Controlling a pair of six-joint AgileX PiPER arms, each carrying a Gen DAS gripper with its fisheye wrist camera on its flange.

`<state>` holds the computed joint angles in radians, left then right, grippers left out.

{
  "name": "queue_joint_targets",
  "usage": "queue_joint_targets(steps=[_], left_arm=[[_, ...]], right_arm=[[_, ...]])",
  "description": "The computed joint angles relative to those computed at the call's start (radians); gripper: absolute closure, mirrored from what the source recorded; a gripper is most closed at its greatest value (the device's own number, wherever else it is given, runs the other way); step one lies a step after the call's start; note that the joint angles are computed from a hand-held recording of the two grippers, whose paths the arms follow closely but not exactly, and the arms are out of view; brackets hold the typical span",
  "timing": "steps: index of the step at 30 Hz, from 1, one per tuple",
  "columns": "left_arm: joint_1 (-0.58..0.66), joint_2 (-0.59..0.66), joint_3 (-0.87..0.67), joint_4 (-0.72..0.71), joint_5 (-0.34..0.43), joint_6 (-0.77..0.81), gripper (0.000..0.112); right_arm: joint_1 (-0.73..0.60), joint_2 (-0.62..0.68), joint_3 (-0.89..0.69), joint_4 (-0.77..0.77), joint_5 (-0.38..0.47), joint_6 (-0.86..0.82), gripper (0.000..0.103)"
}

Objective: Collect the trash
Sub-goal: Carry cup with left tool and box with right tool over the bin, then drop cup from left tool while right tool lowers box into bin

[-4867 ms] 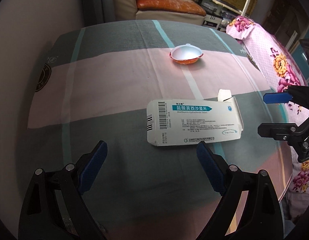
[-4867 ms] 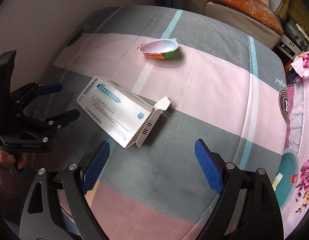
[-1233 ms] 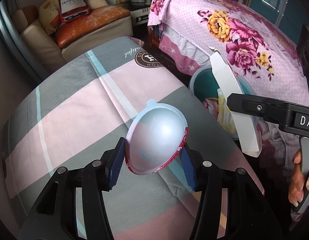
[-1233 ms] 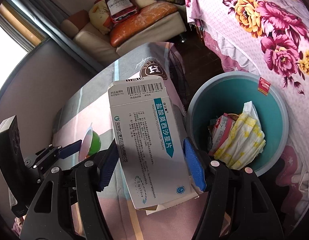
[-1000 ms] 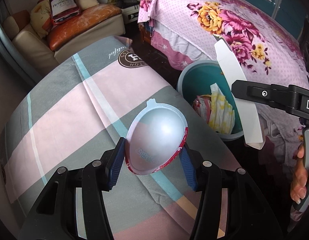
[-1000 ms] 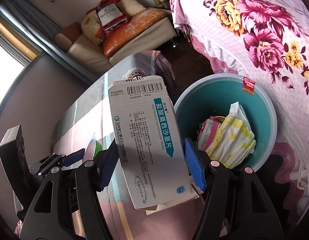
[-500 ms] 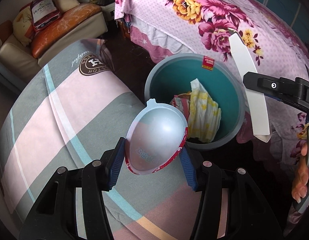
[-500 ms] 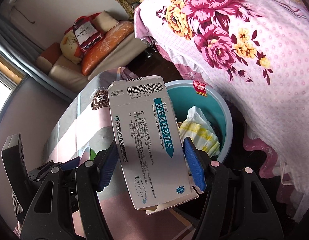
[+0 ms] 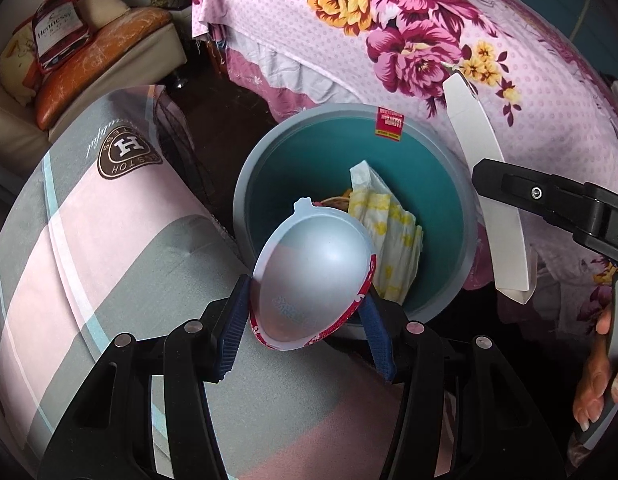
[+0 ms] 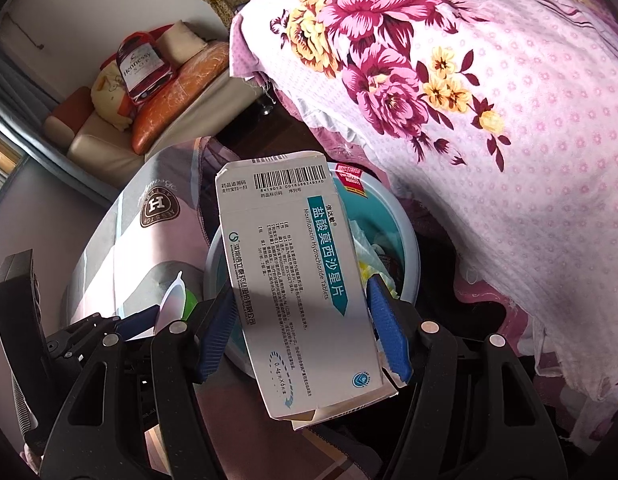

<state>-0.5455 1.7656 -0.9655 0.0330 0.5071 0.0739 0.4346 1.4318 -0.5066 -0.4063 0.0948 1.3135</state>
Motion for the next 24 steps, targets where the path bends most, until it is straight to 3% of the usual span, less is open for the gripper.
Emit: queue_joint_targets(steps=[11,13,15,21,24], left_arm=[[-0.014,0.077,-0.059,-0.077,-0.003,0.083,0.057],[-0.018,0.078,-0.055,-0.074,-0.007,0.076,0.052],[-0.023,0.073,-0.043,-0.057,-0.022,0.053,0.037],[-0.001,0.060,-0.034,-0.083,-0.022,0.060,0.022],[0.010,0.047,-0.022,-0.074,-0.025,0.046,0.020]], right_arm=[[-0.053,0.028,-0.015,0.156,0.028,-0.180,0.042],[-0.055,0.030,-0.021,0.159,0.034,-0.186,0.041],[-0.058,0.036,-0.026,0.186,0.034,-0.214,0.042],[-0.048,0.060,-0.050,0.214,0.046,-0.242,0.041],[-0.041,0.076,-0.064,0.210,0.054,-0.236,0.041]])
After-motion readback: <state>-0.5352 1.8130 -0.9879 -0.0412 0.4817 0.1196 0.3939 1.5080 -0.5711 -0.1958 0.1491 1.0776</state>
